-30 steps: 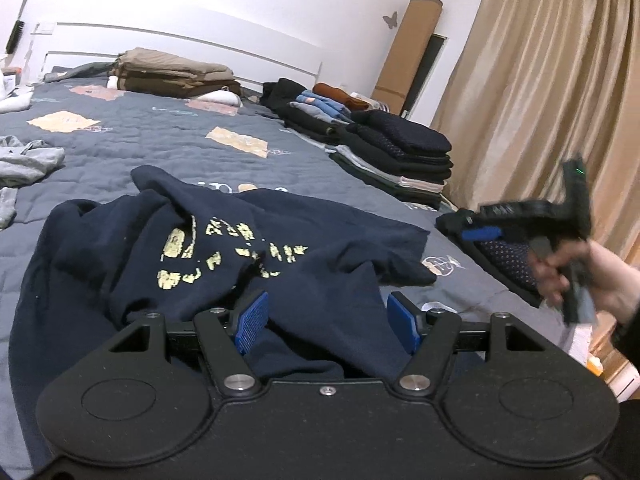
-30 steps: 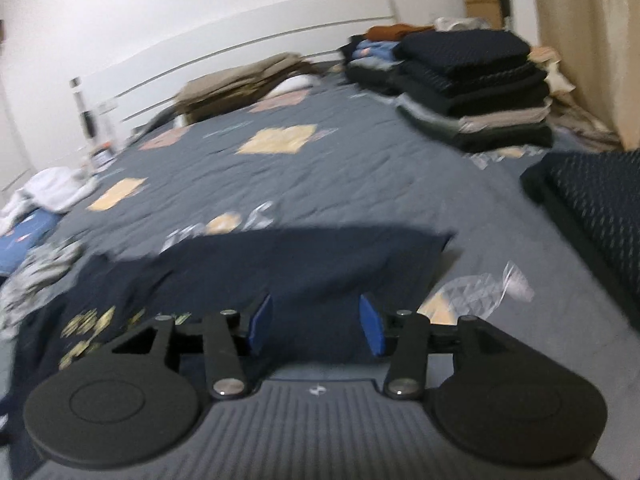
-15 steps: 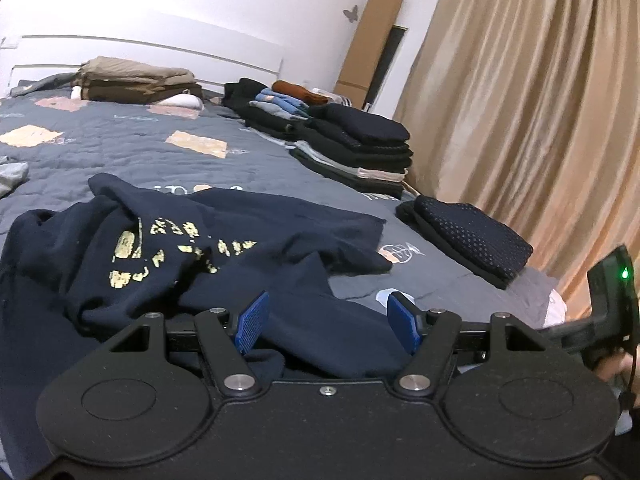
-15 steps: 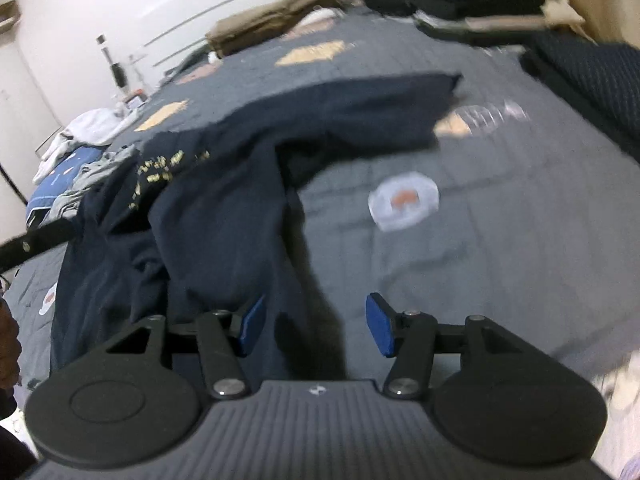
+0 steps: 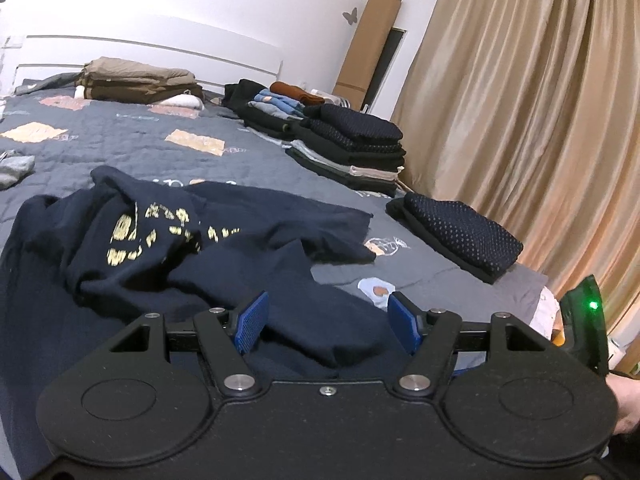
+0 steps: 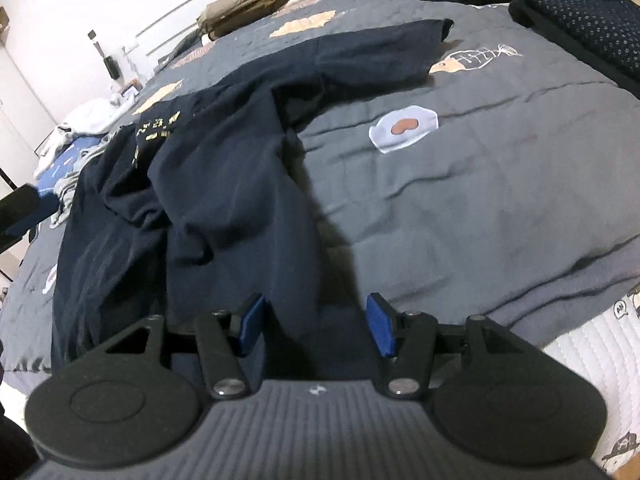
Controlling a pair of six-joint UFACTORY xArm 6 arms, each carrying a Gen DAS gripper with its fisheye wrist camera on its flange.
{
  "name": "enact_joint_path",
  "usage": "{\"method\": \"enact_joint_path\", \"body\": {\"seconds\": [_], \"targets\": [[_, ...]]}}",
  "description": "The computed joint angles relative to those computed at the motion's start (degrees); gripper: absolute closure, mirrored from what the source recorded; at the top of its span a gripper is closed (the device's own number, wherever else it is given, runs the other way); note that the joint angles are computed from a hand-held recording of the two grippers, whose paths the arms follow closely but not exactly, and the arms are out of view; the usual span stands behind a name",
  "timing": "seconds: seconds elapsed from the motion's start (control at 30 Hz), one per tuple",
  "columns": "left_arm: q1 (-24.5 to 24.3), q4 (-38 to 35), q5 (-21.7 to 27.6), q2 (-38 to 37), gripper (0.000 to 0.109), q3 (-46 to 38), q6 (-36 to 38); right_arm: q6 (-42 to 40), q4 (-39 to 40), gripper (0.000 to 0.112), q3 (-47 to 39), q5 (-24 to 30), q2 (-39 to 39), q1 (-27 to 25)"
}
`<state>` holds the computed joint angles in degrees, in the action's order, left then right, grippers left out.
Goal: Fold clothes
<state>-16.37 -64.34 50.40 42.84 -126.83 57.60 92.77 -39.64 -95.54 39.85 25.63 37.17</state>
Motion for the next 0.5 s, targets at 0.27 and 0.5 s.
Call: {"method": "enact_joint_path", "body": {"seconds": [0.27,0.5], "targets": [[0.2,-2.5,-2.8,-7.9,0.044,12.8,2.5,2.0,2.3,0.090,3.3,-3.5,-1.1,-0.5],[0.4,-2.9,-4.5,-11.8,0.044,18.6,3.5,19.2,-10.9,0.110,10.2,-6.5,-7.6,-0.2]]}}
